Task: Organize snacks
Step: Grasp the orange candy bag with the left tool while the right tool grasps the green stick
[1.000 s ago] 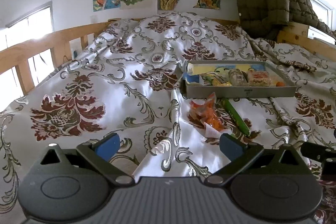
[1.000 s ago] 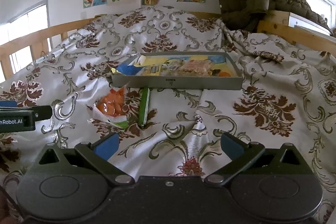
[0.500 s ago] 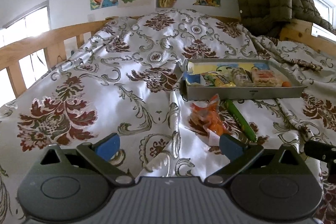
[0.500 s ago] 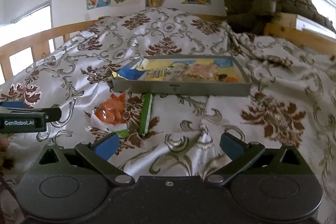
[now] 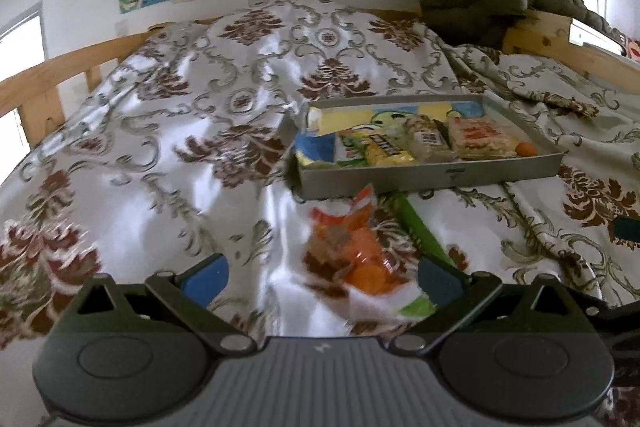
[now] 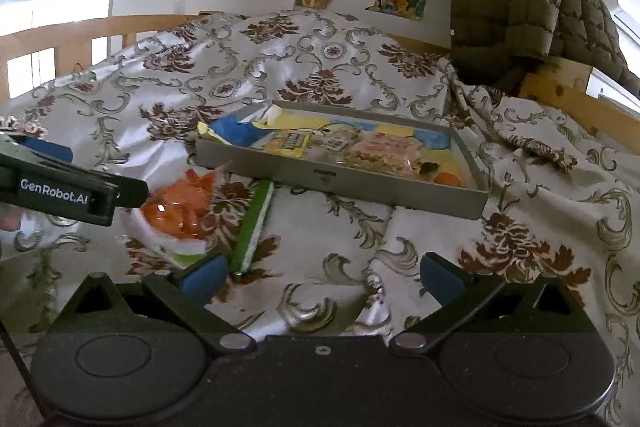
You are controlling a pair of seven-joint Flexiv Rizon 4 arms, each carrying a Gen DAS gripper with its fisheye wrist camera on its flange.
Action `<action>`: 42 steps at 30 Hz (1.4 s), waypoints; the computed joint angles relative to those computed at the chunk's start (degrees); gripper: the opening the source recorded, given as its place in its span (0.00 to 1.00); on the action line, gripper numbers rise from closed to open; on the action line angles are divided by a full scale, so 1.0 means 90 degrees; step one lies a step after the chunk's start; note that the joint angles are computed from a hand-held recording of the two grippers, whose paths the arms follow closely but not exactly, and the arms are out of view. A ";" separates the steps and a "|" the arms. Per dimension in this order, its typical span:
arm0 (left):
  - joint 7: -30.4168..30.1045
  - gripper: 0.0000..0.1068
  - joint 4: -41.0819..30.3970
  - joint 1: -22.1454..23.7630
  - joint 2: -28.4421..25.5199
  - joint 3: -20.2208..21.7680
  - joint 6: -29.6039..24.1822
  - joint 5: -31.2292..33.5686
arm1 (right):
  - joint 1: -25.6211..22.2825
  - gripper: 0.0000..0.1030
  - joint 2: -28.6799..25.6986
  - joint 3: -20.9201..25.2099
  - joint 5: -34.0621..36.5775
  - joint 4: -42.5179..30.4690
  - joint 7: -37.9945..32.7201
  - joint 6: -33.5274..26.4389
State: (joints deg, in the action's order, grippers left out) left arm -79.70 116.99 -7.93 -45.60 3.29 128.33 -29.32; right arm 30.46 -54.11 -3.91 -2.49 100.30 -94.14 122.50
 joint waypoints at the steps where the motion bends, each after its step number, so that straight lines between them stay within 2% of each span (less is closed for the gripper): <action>1: 0.0033 0.96 -0.0103 -0.0008 -0.0055 0.0005 -0.0045 -0.0013 | -0.0003 0.99 -0.0049 -0.0019 -0.0002 -0.0081 0.0004 -0.0026; 8: 0.0303 0.96 -0.0790 -0.0089 -0.0438 0.0125 -0.0514 -0.0212 | -0.0149 0.99 -0.0374 0.0044 -0.0285 -0.0604 0.0107 -0.0247; 13: 0.0449 0.96 -0.1210 -0.0157 -0.0733 0.0275 -0.0804 -0.0456 | 0.0273 0.99 -0.0715 -0.0435 -0.0106 -0.0976 -0.0197 -0.0243; 19: 0.0458 0.96 -0.1518 -0.0120 -0.0974 0.0365 -0.1107 -0.0658 | 0.0184 0.99 -0.0997 -0.0288 -0.0428 -0.1424 -0.0363 -0.0355; 22: 0.0271 0.96 -0.1542 0.0371 -0.0932 0.0010 -0.1236 -0.0145 | 0.0080 0.99 -0.1099 -0.0136 -0.0662 -0.1594 -0.0368 -0.0434; 24: 0.0250 0.96 -0.1598 0.0431 -0.0936 0.0030 -0.1379 0.0024 | 0.0053 0.98 -0.1182 -0.0080 -0.0799 -0.1727 -0.0357 -0.0521; 29: 0.0131 0.96 -0.1652 0.0534 -0.0960 0.0027 -0.1417 0.0352 | 0.0399 0.91 -0.1351 -0.0482 -0.0585 -0.2017 -0.0331 -0.0885; 33: -0.0019 0.96 -0.1612 0.0640 -0.0955 -0.0051 -0.1317 0.0566 | 0.0448 0.82 -0.1315 -0.0562 -0.0536 -0.1976 -0.0245 -0.1010; 35: -0.0072 0.96 -0.1566 0.0780 -0.0923 -0.0169 -0.1271 0.0772 | 0.0707 0.78 -0.1329 -0.0887 -0.0273 -0.1926 -0.0216 -0.1039; 38: -0.0135 0.96 -0.1500 0.1064 -0.0894 -0.0414 -0.1127 0.1235 | 0.0874 0.73 -0.1349 -0.1079 -0.0103 -0.1850 -0.0252 -0.0956; 40: -0.0144 0.96 -0.1510 0.1071 -0.0894 -0.0404 -0.1178 0.1305 | 0.0867 0.67 -0.1383 -0.1067 -0.0142 -0.1881 -0.0326 -0.0913; 42: -0.0162 0.94 -0.1563 0.0960 -0.0905 -0.0288 -0.1313 0.1171 | 0.0592 0.59 -0.1399 -0.0733 -0.0441 -0.1981 -0.0366 -0.0933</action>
State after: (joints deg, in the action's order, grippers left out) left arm -81.16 102.92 0.71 -53.74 0.70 116.52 -18.77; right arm 35.79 -66.70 -10.51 -6.46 82.48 -97.44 114.10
